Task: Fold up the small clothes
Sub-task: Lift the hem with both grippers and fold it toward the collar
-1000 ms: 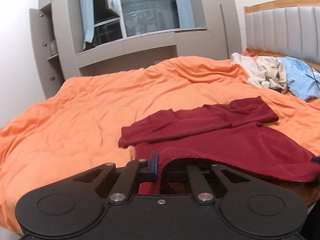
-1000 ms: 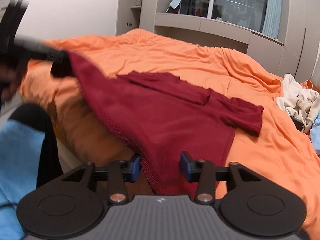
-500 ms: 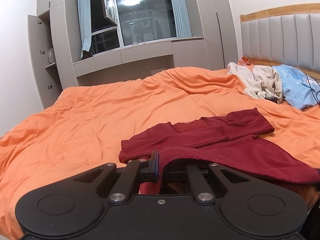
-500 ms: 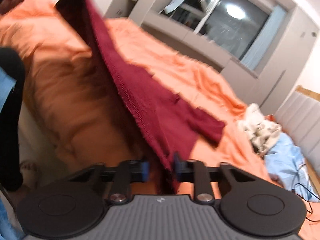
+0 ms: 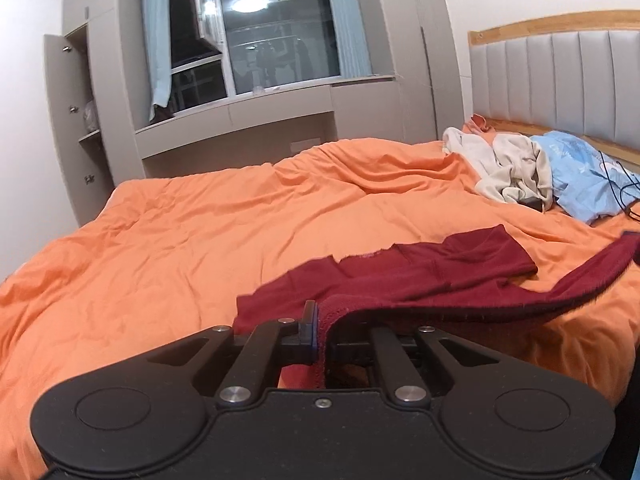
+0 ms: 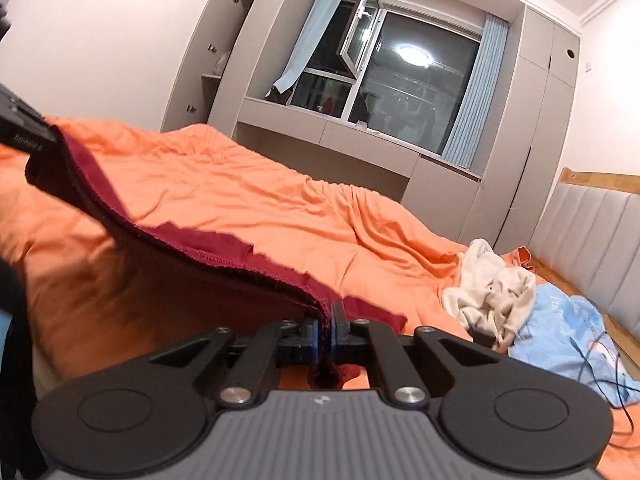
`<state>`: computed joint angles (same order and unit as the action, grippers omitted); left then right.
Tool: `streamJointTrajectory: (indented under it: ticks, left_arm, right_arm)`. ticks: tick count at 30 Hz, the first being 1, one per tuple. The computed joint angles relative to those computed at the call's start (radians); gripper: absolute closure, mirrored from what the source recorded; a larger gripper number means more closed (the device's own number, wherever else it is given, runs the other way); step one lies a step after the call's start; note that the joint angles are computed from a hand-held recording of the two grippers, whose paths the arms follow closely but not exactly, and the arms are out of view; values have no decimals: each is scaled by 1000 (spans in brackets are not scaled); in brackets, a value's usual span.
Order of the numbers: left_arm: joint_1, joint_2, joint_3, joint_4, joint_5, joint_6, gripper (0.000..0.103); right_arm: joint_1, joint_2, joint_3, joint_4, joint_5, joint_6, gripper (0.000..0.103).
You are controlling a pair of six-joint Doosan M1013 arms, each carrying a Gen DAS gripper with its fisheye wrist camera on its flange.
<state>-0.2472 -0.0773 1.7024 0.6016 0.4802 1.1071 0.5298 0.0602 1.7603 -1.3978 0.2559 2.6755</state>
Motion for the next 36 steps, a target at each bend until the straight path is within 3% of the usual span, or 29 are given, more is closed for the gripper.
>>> streamJointTrajectory:
  ticks: [2, 4, 9, 12, 21, 31, 34, 36]
  left_arm:
    - [14, 36, -54, -72, 14, 117, 96]
    - [34, 82, -122, -158, 32, 254, 96]
    - [77, 216, -304, -311, 95, 475, 96]
    - [95, 307, -416, -341, 143, 518, 95]
    - [139, 565, -721, -428, 308, 602, 95]
    - [177, 756, -935, -529, 504, 643, 95]
    - [184, 789, -973, -545, 538, 626, 86]
    - [190, 808, -995, -559, 559, 613, 80]
  right_arm:
    - [-21, 32, -48, 47, -22, -75, 97]
    - [-45, 68, -103, 206, -46, -237, 97]
    - [-102, 189, -290, 803, -13, -795, 97]
    - [-128, 268, -407, 1039, 45, -997, 97]
    - [-157, 491, -700, 1149, 224, -1137, 97]
    - [-184, 670, -930, 1304, 434, -1251, 95]
    - [-189, 698, -967, 1325, 468, -1260, 86]
    - [-193, 714, -988, 1340, 483, -1264, 59]
